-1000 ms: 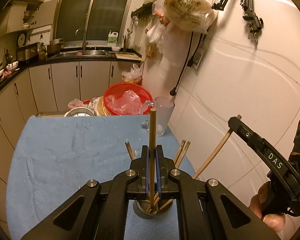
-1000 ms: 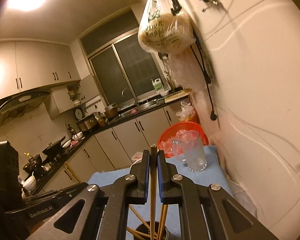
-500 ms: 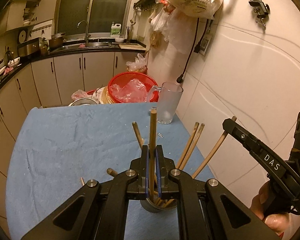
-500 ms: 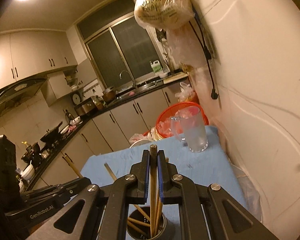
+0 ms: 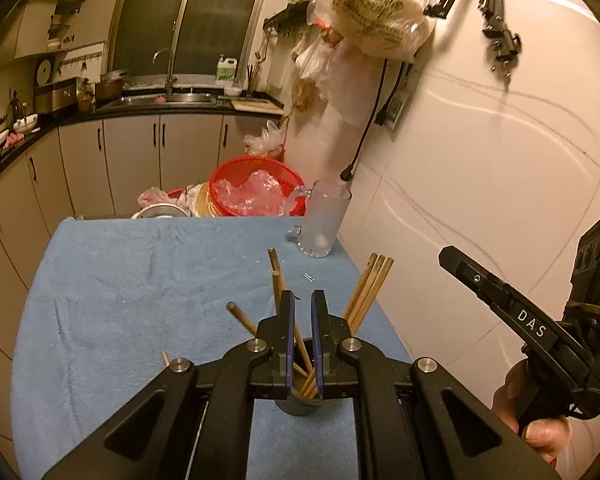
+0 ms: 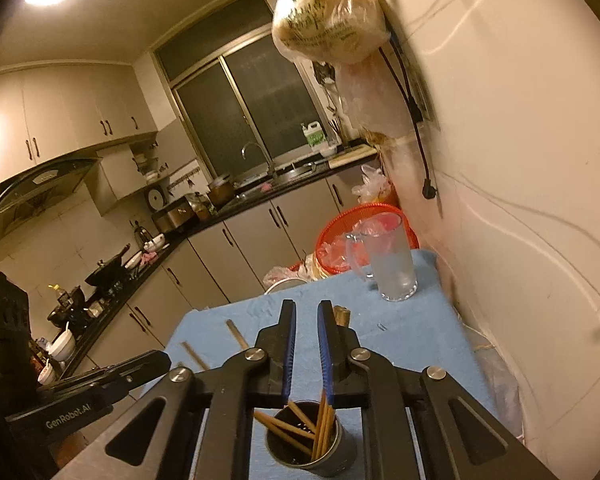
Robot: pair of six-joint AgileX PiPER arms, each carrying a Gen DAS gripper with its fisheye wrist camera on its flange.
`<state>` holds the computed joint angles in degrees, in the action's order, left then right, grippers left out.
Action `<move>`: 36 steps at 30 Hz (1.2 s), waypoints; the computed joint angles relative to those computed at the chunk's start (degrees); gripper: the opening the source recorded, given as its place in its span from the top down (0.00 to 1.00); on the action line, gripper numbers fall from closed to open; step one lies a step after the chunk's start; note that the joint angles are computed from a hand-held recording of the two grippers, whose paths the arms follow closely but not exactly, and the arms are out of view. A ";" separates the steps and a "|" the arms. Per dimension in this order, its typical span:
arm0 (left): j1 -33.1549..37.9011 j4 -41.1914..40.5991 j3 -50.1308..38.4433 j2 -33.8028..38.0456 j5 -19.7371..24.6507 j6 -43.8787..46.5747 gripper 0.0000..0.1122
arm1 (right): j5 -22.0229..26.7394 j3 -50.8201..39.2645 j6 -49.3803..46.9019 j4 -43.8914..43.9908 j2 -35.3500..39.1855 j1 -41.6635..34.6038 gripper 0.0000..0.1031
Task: Organize utensils
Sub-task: 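Lower both chopsticks into the black holder and open both tools, then bring both tools back down to the chopstick pile on the towel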
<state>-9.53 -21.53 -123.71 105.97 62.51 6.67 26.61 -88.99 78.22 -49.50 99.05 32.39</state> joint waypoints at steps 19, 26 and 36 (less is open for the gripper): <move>20.73 -8.16 30.87 -7.56 -2.23 16.13 0.93 | -1.82 -1.26 -28.50 31.98 11.79 8.88 0.88; 21.55 -6.67 39.81 -4.78 -3.05 19.94 0.93 | 4.73 -13.06 -36.34 40.54 21.90 9.72 0.88; 13.75 2.40 30.57 4.98 -6.17 12.85 0.77 | 11.26 -20.57 -33.38 36.32 25.24 12.01 0.88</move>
